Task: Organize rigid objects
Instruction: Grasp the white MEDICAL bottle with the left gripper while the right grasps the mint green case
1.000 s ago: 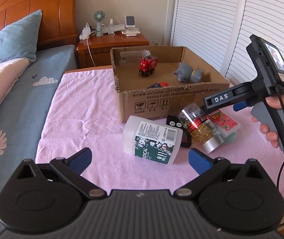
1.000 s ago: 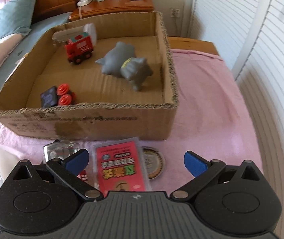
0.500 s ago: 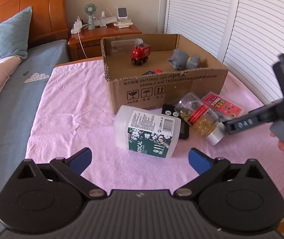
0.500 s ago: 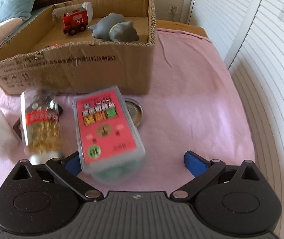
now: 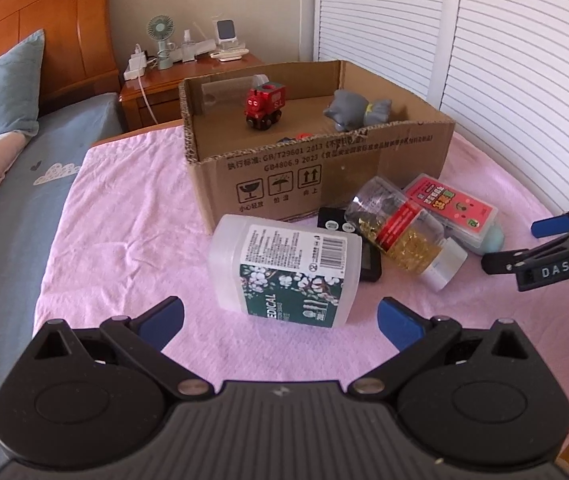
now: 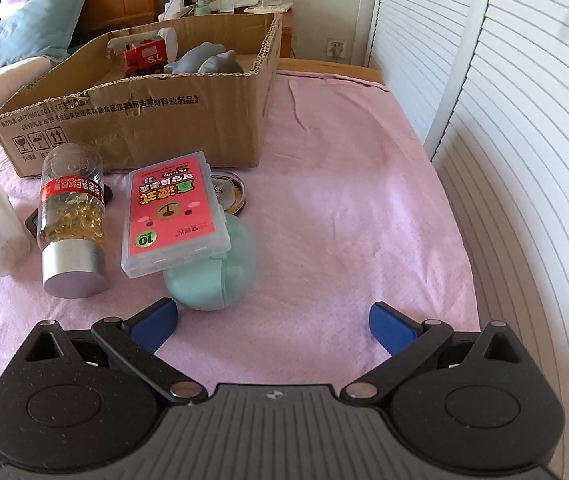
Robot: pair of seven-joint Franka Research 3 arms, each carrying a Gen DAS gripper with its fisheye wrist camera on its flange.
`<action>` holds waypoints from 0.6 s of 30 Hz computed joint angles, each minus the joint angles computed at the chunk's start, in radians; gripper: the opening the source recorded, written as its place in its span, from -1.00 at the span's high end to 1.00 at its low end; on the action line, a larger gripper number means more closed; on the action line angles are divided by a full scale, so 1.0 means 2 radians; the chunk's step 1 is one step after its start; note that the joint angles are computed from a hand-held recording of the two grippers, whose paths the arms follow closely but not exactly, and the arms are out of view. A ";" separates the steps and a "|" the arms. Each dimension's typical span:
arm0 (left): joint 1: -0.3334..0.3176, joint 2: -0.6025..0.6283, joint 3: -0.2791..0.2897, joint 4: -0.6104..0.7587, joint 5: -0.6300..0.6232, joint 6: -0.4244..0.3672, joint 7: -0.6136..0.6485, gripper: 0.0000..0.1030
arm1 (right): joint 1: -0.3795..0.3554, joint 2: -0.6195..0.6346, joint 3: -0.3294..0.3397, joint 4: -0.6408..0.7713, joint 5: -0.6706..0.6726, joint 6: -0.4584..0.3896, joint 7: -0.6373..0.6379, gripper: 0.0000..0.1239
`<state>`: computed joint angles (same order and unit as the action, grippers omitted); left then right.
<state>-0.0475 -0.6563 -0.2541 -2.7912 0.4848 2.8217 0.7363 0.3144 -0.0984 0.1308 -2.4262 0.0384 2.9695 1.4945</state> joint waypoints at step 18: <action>0.107 0.038 -0.069 0.004 0.099 0.097 -0.085 -0.61 | 0.024 0.010 -0.003 -0.012 0.060 0.054 -0.064 -0.66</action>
<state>0.1669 -0.5800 -0.3916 -2.7830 0.6821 3.0150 0.5658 0.3628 -0.0775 0.1252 -2.4507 0.1577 3.0771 1.3671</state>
